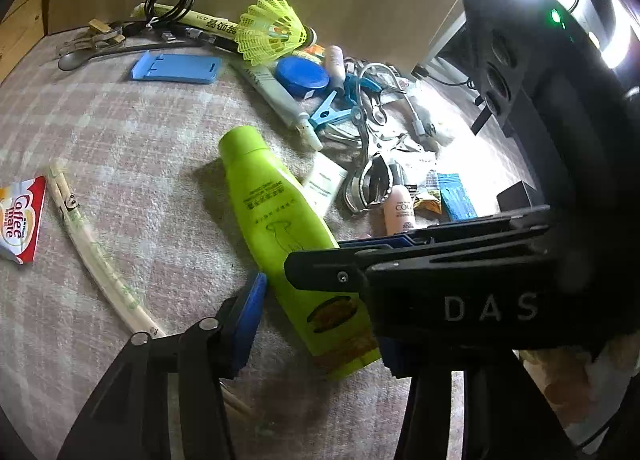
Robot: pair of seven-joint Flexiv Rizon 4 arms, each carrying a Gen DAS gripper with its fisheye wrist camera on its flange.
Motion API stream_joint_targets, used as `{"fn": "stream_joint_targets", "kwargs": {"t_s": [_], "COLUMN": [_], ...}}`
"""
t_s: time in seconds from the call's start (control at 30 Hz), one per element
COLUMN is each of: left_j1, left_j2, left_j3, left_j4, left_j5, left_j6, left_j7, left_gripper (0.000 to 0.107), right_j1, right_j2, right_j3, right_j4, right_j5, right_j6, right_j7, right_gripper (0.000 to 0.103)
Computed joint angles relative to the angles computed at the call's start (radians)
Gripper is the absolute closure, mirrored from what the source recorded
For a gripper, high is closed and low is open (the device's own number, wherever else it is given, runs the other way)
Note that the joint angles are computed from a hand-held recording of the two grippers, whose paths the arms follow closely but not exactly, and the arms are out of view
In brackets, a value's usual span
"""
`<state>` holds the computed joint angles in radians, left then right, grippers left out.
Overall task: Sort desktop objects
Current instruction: 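Grasp the lime-green bottle with the right gripper and lift it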
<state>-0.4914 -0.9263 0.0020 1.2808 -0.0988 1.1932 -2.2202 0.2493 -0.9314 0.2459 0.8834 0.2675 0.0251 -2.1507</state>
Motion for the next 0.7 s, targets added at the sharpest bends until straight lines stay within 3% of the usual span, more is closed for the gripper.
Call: {"fn": "stream_joint_targets", "kwargs": {"t_s": [0.1,0.13,0.3,0.33,0.37,0.4,0.5,0.57,0.7], "left_j1": [0.011,0.019,0.007,0.001,-0.012,-0.02,-0.013,-0.022,-0.015], "left_j2": [0.008,0.009,0.003,0.0,-0.002,-0.003,-0.008,-0.024,-0.018], "left_j3": [-0.021,-0.038,-0.033,-0.023,-0.003,0.014,0.002,0.01,-0.004], "left_j4": [0.012,0.016,-0.015,-0.022,-0.028,-0.033,-0.025,-0.063,-0.051], "left_j5": [-0.002,-0.008,-0.012,-0.009,0.002,0.008,0.019,0.036,0.039], "left_j6": [0.017,0.03,-0.02,-0.033,-0.041,-0.065,-0.041,-0.07,-0.056], "left_j7": [0.025,0.042,0.072,0.07,0.057,0.041,0.047,0.069,0.075], "left_gripper": [0.071,0.078,0.078,0.072,0.057,0.051,0.046,0.043,0.051], "right_j1": [-0.019,-0.027,-0.054,-0.058,-0.061,-0.065,-0.063,-0.068,-0.065], "right_j2": [0.007,0.007,0.029,0.026,0.028,0.024,0.021,-0.004,0.023], "right_j3": [0.004,0.006,0.009,0.01,0.008,0.011,0.016,0.021,0.016], "right_j4": [0.005,0.003,0.026,0.025,0.029,0.022,0.03,-0.011,0.044], "right_j5": [0.024,0.034,0.064,0.068,0.07,0.077,0.086,0.094,0.097], "right_j6": [0.006,0.002,0.022,0.02,0.025,0.019,0.026,-0.026,0.022], "right_j7": [0.017,0.027,0.04,0.041,0.046,0.052,0.052,0.072,0.065], "right_gripper": [0.085,0.086,0.09,0.091,0.091,0.091,0.092,0.092,0.095]}}
